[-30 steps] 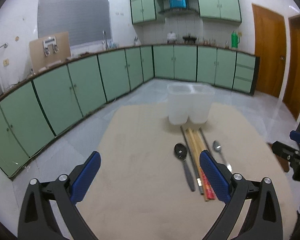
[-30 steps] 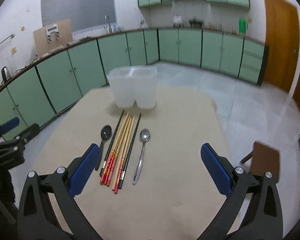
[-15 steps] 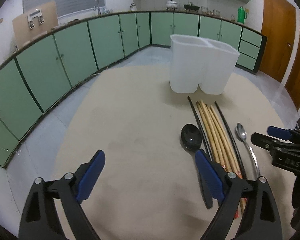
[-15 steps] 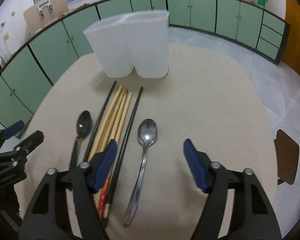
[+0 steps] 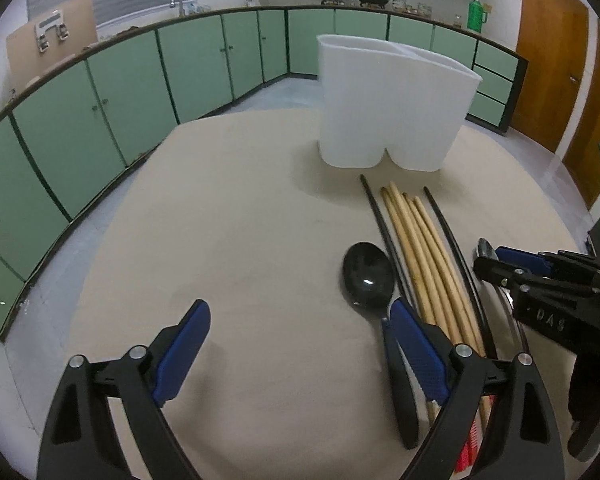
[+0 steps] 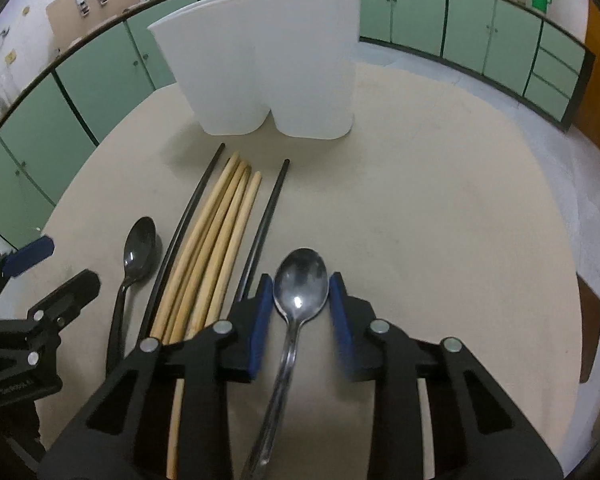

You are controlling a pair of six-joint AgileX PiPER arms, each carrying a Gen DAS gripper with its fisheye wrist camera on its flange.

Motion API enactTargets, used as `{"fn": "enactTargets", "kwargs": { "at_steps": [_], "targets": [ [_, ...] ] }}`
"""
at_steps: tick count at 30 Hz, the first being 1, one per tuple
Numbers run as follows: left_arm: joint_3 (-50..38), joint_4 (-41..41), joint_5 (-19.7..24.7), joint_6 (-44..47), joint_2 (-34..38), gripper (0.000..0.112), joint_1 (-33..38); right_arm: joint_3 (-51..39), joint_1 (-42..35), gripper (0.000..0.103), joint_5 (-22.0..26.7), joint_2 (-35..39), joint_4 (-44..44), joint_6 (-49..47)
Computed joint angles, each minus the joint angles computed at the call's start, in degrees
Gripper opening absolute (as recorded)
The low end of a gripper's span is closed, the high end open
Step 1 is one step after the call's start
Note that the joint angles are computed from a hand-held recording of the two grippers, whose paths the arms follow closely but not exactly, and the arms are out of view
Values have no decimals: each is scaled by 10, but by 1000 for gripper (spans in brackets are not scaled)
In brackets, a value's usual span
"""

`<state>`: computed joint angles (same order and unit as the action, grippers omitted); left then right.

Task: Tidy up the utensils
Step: 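Grasp the silver spoon with the right gripper while the left gripper grasps the black spoon, then lift both spoons and carry them above the white utensil holder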

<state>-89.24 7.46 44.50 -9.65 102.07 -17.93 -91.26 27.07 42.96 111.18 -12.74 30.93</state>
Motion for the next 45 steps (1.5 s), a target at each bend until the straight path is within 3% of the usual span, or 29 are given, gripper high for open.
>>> {"fn": "enactTargets", "kwargs": {
  "at_steps": [10,21,25,29,31,34,43,45],
  "targets": [
    [-57,21,26,-10,62,90,-20,18,-8,28,-13,-18,28,-20],
    [-144,-18,63,15,121,88,-7,-7,-14,29,-8,1,39,-34],
    [-136,-47,48,45,115,72,3,-1,-21,28,-13,-4,56,-51],
    [-132,-88,37,78,108,36,13,3,-22,28,-14,-7,58,-52],
    [-132,-113,36,93,108,36,20,10,-19,28,-18,-12,47,-42],
    [-105,-142,14,117,90,36,26,26,-12,28,-34,-27,22,-18],
    [36,-182,-178,177,-30,36,33,85,6,27,-113,-113,-100,83],
    [24,-164,-194,157,-32,36,24,88,5,27,-124,-125,-112,93]
  ]
}}
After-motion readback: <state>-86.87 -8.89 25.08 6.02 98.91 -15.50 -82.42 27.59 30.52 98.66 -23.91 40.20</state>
